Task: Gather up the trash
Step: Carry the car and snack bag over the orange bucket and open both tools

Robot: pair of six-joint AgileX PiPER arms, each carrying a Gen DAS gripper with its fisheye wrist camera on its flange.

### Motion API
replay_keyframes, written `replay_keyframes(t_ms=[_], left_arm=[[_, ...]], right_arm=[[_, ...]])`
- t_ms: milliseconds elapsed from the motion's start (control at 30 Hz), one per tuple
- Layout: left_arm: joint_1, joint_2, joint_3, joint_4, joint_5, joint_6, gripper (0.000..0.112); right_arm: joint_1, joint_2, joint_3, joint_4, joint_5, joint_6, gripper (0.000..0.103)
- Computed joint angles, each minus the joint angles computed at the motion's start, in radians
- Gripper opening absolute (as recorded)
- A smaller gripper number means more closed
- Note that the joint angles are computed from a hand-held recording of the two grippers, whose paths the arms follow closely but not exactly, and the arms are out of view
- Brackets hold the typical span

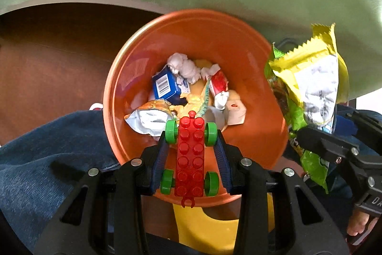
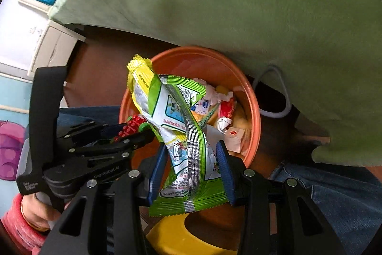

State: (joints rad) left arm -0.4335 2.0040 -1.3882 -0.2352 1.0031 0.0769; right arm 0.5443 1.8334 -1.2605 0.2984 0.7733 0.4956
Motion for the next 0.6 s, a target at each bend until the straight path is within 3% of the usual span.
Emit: replay_keyframes(t_ms=[67,167,233,300,600], left_arm=[[-0.001,0.011,-0.003,-0.004,0.003,0.002,0.038],[-0.006,0.017,-0.009,0.017,0.005,-0.003,0.039],[-0.013,0.015,-0.009,0.049,-0.008,-0.027,0.051],[-0.016,0.007,-0.006,0.075,-0.025,-0.047,0.068],[-0.018,-0.099,-0.026,0.157,-0.032,-0.103,0.082]], right_arm=[[-0.002,0.032,-0.03,-0.01,0.009,0.004,0.044],[-0.016,-0.016,0.045,-0.02,-0.021,0.008,0.056],[-0.024,-0.026,0.054,-0.01,-0.04,0.008,0.059],[-0.027,-0.049,0.062,-0.056,-0.051,0.07,0.072],[-0.069,-0.213,0.098,-0.19,-0.088,0.194,0.085]])
